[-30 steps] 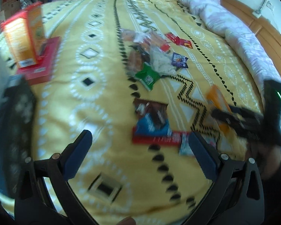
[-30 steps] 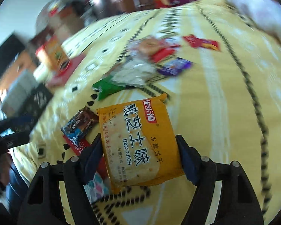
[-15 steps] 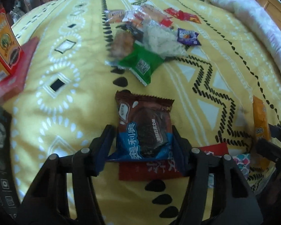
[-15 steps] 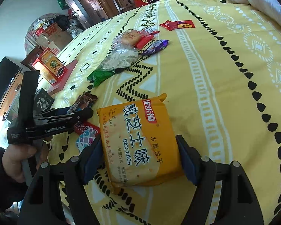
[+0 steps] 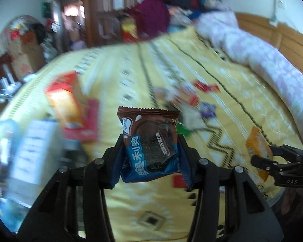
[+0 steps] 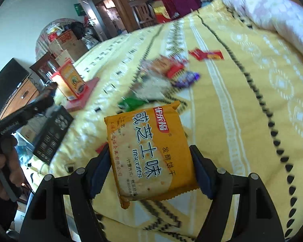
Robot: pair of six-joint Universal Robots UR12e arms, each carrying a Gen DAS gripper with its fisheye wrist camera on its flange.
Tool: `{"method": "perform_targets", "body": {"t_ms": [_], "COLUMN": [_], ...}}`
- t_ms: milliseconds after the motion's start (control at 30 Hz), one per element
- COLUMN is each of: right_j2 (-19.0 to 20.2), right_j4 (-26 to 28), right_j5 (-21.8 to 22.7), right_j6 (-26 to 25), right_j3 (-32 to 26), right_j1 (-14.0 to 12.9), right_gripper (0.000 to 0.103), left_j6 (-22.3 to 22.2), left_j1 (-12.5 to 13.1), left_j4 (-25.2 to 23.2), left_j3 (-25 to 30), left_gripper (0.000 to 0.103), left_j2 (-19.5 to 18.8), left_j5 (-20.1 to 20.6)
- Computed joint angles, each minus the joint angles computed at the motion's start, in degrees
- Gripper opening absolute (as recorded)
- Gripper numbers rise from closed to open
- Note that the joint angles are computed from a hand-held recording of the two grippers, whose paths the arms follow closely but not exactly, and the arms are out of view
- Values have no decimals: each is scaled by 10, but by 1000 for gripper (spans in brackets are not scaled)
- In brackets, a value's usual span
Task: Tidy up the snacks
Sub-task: 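Carry the yellow biscuit pack and chocolate cookie pack over the glass bowl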
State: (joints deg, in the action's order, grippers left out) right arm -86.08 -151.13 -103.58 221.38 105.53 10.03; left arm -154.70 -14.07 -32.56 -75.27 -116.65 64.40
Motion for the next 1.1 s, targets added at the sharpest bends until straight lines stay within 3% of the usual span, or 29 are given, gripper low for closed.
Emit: {"method": "perform_targets", "body": {"t_ms": [233,500,767,1100], "right_j2": [36,117,219,333], "right_j4": [9,23,62,139], "right_j5": [-11,17,71,125], "right_j6": [-65,-142,-201,-233], "right_j3": [-85,-226,-391,-575], "right_j1": [18,43,72,102], "right_gripper": [78,78,78,78], "left_j6": [-82,-138,-163,-193], "left_j1": [41,81,108,140], "left_j4": [70,118,114,92], "left_j3": [19,25,29,49], "left_gripper": [49,49,49,49], "left_j2": [2,1,-3,-16], "left_j5": [68,116,122,108]}}
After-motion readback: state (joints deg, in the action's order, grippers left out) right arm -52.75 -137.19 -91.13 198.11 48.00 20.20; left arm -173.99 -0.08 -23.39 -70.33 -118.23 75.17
